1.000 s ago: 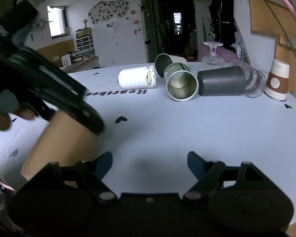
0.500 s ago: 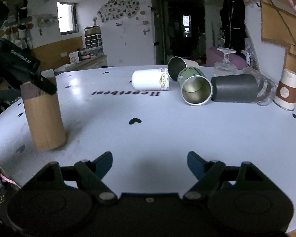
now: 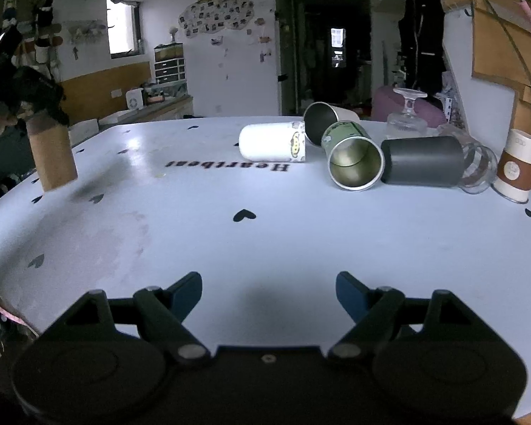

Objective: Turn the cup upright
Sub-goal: 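Lower the upright bamboo cup onto the table and open the right gripper, then withdraw the right gripper from the standing bamboo cup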

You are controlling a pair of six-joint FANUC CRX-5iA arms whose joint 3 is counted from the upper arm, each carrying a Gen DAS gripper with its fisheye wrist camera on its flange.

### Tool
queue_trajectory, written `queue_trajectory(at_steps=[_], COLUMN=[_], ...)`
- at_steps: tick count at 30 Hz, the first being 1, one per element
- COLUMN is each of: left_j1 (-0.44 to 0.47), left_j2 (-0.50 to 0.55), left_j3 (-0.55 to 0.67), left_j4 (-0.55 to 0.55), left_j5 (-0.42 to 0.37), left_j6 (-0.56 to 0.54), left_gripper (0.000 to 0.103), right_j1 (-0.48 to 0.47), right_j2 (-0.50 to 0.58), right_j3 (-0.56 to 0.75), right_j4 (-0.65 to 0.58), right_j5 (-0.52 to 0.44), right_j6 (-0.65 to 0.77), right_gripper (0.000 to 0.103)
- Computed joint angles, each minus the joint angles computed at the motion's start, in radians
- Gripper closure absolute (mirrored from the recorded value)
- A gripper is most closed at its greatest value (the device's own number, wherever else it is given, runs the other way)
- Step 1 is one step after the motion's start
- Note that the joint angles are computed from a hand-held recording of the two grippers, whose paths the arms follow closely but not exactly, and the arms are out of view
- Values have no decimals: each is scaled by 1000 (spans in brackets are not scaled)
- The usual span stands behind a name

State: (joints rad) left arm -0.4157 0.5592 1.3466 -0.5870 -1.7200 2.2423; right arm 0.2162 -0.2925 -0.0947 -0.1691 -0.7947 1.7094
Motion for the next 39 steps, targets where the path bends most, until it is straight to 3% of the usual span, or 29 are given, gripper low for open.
queue_trajectory(at_steps=[7, 14, 19, 21, 23, 29, 33, 39], left_j1=[0, 36, 8, 7, 8, -5, -71, -213], left_j2=[2, -118, -111, -113, -122, -175, -228, -257], left_j3=[-23, -279, -278, -284, -299, -370, -433, -450], left_j4=[-134, -108, -151, -143, -137, -117, -190, -331], left_j5=[-4, 150, 138, 144, 153, 182, 180, 101], left_j6=[18, 175, 148, 138, 134, 176, 199, 222], left_gripper=[31, 31, 30, 27, 16, 7, 4, 0], right_j1=[11, 22, 25, 23, 20, -12, -32, -50], right_j2=[-7, -10, -8, -9, -9, -5, 7, 33], right_j3=[-11, -13, -8, -6, -3, 31, 67, 130], right_j4=[25, 33, 27, 16, 7, -80, -146, -234], right_j5=[5, 4, 2, 2, 0, -3, -2, -10], right_j6=[-11, -9, 2, 10, 18, 80, 124, 175], right_gripper=[20, 20, 20, 20, 20, 18, 11, 5])
